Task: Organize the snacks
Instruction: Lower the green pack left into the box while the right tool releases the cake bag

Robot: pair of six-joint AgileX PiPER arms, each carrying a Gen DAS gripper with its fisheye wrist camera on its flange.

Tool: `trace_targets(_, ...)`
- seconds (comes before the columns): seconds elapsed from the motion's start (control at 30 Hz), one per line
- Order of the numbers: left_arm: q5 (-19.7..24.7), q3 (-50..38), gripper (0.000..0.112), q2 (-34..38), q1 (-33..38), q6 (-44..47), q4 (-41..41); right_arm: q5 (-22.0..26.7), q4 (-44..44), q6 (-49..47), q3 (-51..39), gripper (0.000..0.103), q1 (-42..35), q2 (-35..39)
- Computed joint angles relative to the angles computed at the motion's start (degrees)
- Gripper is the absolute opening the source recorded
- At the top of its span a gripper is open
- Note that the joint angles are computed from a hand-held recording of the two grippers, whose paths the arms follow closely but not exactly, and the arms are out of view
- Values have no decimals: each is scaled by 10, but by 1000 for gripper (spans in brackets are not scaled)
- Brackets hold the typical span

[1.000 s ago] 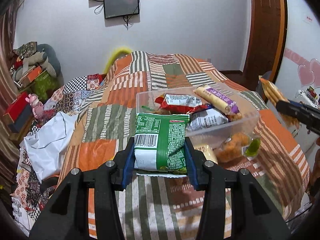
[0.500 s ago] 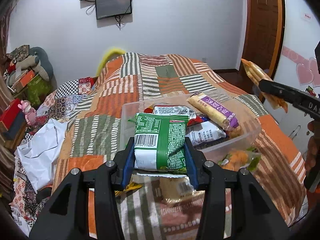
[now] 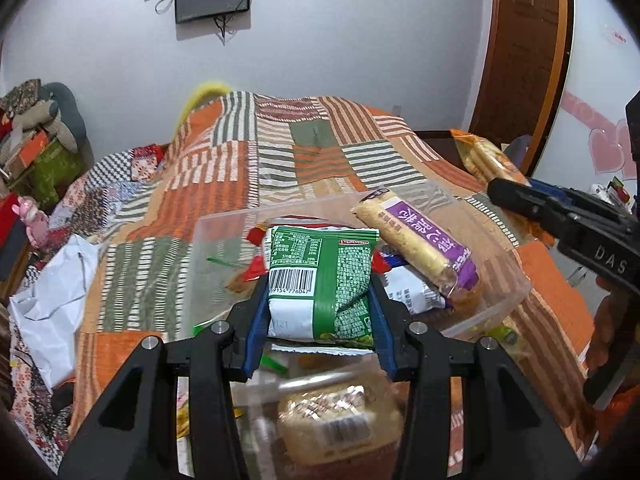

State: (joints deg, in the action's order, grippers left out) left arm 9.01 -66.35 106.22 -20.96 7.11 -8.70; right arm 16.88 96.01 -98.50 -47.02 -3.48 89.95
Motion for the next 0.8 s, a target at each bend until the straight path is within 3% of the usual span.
trace_targets(0.13,4,-26,45,23,-10,-55,52,-6,-12,12,-20,33,4,24)
trace_targets(0.53,21,-72,45,67,-21,10,-18,-19,-81,76,-65,33,11,80)
trace_targets(0.8,18,-85,46,85,-29,-121,108,-23,-147,128,-82,35,21,101)
